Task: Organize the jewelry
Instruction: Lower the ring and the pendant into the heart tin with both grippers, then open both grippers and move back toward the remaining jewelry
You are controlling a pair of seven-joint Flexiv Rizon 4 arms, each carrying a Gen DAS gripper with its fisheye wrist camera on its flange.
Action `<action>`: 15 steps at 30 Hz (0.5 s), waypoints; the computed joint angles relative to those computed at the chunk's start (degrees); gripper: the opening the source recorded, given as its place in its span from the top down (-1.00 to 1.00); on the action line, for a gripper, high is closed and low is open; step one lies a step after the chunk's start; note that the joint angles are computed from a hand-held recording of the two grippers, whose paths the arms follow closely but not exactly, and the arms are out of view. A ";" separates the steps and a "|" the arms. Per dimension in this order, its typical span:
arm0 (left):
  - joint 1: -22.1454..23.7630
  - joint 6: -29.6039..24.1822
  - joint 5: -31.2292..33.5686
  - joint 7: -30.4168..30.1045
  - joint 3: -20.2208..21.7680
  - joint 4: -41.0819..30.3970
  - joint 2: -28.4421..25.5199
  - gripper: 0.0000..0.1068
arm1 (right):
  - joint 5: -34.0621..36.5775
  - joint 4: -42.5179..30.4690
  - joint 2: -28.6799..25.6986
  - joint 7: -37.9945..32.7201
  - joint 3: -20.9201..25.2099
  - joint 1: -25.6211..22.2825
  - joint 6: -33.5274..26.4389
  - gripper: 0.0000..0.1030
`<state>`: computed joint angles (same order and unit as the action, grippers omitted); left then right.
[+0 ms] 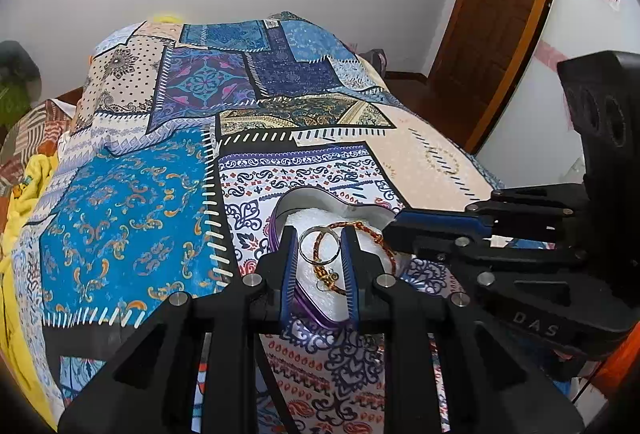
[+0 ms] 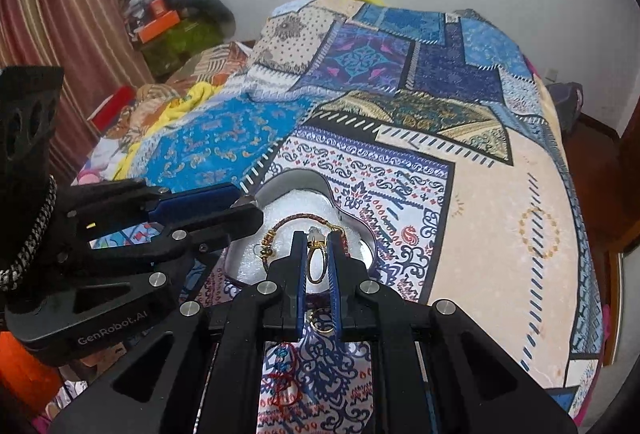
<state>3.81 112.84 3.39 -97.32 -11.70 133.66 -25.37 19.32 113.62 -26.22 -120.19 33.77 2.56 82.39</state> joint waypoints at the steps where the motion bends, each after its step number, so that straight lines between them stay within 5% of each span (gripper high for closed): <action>1: 0.12 -0.20 0.04 0.05 -0.08 -0.19 -0.20 0.62 | -0.49 -0.06 -0.14 0.23 -0.59 0.56 -0.25 0.83; 15: 0.81 -0.78 -0.51 0.33 -0.59 -0.77 -1.11 0.62 | -3.90 -0.31 -0.85 1.71 -4.69 4.13 -2.71 0.83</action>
